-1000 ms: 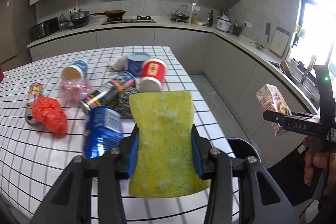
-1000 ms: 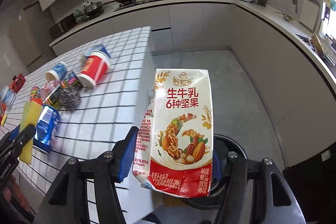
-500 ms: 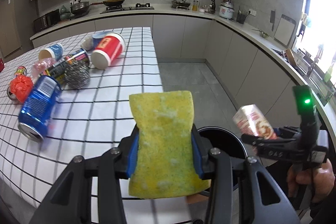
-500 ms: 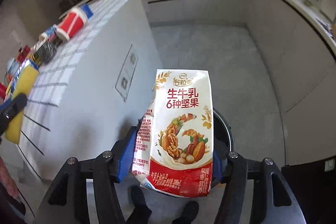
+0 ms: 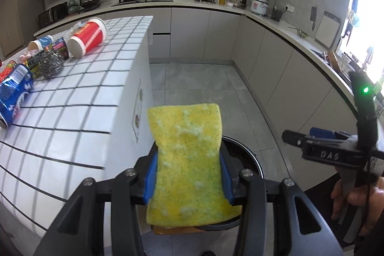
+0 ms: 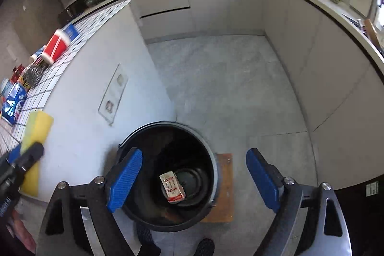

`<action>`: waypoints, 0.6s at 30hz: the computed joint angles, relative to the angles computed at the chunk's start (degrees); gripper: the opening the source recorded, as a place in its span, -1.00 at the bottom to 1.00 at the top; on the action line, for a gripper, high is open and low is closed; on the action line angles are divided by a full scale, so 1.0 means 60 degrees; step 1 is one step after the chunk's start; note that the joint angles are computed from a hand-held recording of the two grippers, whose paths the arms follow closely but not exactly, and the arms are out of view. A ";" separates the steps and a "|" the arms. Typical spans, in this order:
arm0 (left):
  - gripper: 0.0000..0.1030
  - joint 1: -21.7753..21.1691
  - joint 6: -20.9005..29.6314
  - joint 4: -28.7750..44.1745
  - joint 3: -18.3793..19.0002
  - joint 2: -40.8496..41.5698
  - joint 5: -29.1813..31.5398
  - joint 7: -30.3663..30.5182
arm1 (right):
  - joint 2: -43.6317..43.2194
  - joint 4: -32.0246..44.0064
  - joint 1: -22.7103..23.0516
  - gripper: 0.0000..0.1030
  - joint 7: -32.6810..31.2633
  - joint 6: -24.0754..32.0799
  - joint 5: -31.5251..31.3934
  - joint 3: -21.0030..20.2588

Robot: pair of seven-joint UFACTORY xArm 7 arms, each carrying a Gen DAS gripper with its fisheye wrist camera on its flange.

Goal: Collect trash
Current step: 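Open the right tool over the bin while the left tool drops the sponge in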

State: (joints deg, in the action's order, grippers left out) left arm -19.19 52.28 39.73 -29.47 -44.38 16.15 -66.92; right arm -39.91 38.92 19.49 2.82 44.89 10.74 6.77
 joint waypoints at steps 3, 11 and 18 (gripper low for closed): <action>-0.09 0.0181 -0.0445 -0.0026 -0.0344 0.0560 0.0030 -0.0568 | -0.0062 -0.0106 -0.0231 0.76 -0.0030 0.0087 -0.0078 -0.0238; -0.08 -0.0076 -0.1370 -0.0008 -0.0562 0.2609 0.0741 -0.1809 | 0.0028 -0.0518 -0.0744 0.76 -0.0238 -0.0088 -0.0241 -0.0510; 0.08 -0.0600 -0.1744 0.0176 0.0054 0.3979 0.1349 -0.2348 | 0.0011 -0.0983 -0.1130 0.76 -0.0488 -0.0146 -0.0354 -0.0737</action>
